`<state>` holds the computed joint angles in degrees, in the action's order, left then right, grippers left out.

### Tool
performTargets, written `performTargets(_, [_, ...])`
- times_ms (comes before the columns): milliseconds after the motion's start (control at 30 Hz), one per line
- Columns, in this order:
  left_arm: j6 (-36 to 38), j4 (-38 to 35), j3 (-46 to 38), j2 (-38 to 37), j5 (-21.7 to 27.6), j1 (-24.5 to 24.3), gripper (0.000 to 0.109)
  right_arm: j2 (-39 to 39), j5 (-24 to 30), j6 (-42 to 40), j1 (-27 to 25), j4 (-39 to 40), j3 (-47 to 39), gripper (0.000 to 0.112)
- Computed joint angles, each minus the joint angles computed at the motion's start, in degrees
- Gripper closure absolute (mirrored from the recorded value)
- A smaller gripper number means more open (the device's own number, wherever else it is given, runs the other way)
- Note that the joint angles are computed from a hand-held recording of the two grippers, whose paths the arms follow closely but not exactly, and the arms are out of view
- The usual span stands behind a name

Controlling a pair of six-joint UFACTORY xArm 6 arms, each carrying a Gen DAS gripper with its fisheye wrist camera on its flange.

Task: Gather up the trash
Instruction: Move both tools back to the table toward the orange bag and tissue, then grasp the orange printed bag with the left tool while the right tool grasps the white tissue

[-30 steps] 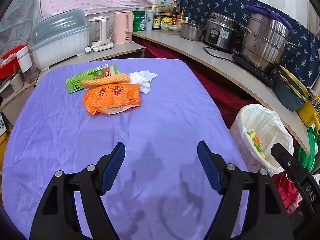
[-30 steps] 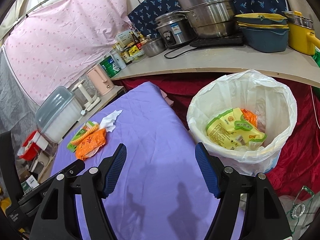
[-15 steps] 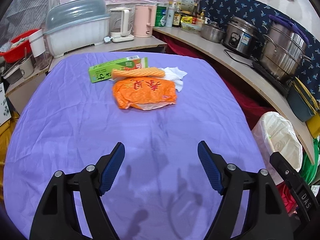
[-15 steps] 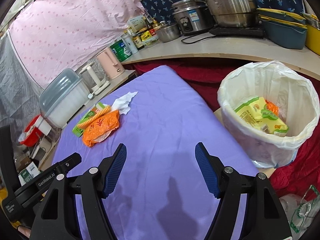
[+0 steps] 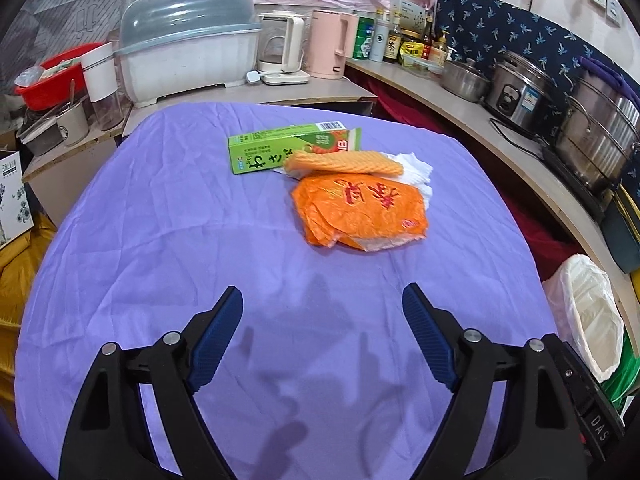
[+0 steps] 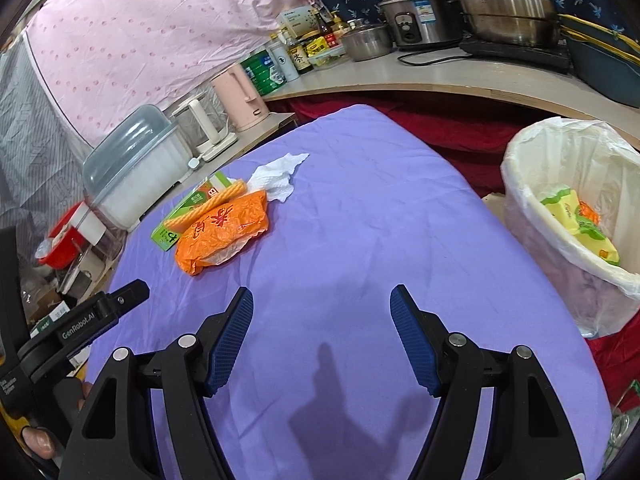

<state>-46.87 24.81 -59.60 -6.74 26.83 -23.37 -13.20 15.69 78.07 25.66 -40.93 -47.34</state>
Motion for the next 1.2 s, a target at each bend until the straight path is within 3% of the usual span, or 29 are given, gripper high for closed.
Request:
performTargets(167, [4.7, -4.3, -2.4, 3.1, -1.6, 2.2, 0.025, 5.0, -0.6, -1.3, 0.1, 0.8, -4.2, 0.044])
performTargets(367, [12.0, -12.8, -7.2, 8.6, -2.1, 4.1, 0.025, 10.9, -1.7, -4.5, -0.7, 3.0, -9.8, 0.044])
performTargets(700, [18.6, -20.6, -15.8, 18.2, -0.8, 4.4, 0.027, 20.7, -2.8, -10.8, -2.4, 8.2, -20.0, 0.044])
performTargets(800, [21.0, -22.8, -17.6, 20.1, -0.7, 4.3, 0.043, 24.1, -2.8, -14.6, -2.8, 11.8, -23.5, 0.044])
performTargets(900, [28.1, -30.8, -19.1, 21.4, 0.0, 4.3, 0.060, 27.6, -2.8, -19.0, -3.1, 15.9, -27.4, 0.044])
performTargets(933, [29.3, -31.9, -19.5, 21.6, 0.2, 4.3, 0.061, 28.6, -2.9, -20.1, -3.2, 16.9, -28.4, 0.044])
performTargets(1000, [30.0, -31.5, -19.3, 21.6, -0.5, 4.3, 0.075, 31.5, -2.8, -24.8, -3.3, 21.6, -31.6, 0.044])
performTargets(1200, [29.8, -30.7, -18.3, 20.5, -1.8, 4.9, 0.085, 38.9, -0.9, -32.3, -3.6, 28.0, -41.6, 0.044])
